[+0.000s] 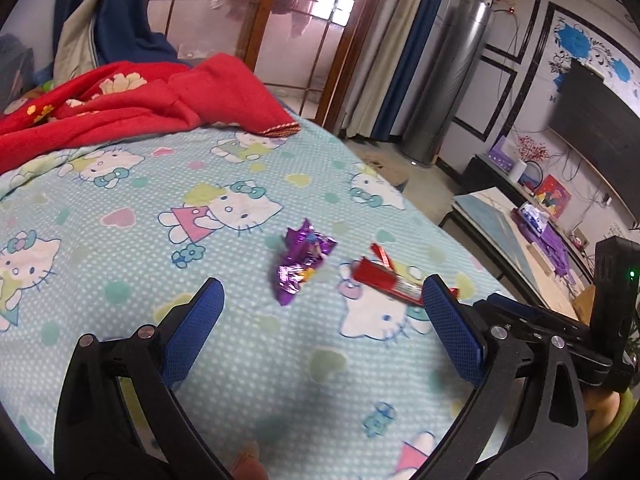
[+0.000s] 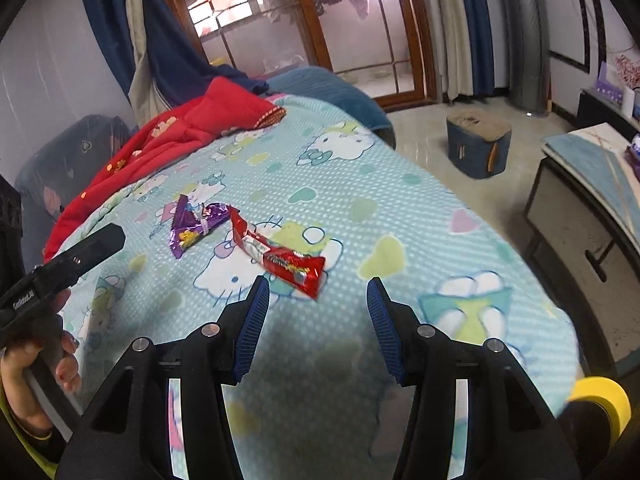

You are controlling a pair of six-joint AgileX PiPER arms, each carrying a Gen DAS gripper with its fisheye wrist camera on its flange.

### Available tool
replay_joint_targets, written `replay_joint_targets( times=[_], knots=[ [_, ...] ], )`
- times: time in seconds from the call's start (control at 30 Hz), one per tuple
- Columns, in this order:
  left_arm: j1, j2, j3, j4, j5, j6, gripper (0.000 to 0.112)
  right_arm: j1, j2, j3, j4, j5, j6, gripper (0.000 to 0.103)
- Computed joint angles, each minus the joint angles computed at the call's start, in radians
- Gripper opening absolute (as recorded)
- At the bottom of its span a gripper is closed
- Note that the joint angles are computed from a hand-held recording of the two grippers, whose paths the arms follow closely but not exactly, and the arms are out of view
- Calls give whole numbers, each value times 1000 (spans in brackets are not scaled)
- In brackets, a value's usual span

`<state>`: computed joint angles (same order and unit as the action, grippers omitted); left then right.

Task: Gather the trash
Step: 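Grasp the purple wrapper with the left tool while the right tool grasps the red wrapper, then carry the purple and red wrappers over the yellow bin with both tools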

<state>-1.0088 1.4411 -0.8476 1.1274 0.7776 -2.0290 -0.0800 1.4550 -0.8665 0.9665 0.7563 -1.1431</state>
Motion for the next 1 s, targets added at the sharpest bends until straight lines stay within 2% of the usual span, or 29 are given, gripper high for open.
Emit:
replay_joint_targets(
  times=[0.23, 0.3, 0.37, 0.47, 0.53, 0.6, 0.67, 0.8, 1.0],
  knots=[
    [139, 56, 4, -25, -165, 65, 75, 93, 120, -77, -38, -35, 71, 49],
    [165, 75, -1, -26, -189, 74, 69, 104, 138, -83, -32, -36, 67, 38],
    [193, 87, 0, -23, -222, 71, 63, 117, 137, -72, -29, -52, 48, 22],
    [241, 93, 21, 6, -299, 20, 52, 111, 124, -48, 3, -48, 6, 14],
    [273, 94, 37, 25, -354, -11, 44, 101, 109, -26, 20, -47, -18, 12],
    [294, 98, 43, 18, -390, -8, 25, 88, 87, 4, 37, -44, -43, 12],
    [307, 92, 58, 45, -429, -32, 22, 68, 56, 48, 65, -42, -83, 11],
    [286, 86, 64, 87, -432, -59, 15, 12, 0, 124, 106, -17, -130, 11],
    [179, 86, 31, 78, -331, -24, 10, -85, -88, 204, 110, 29, -166, 11]
  ],
)
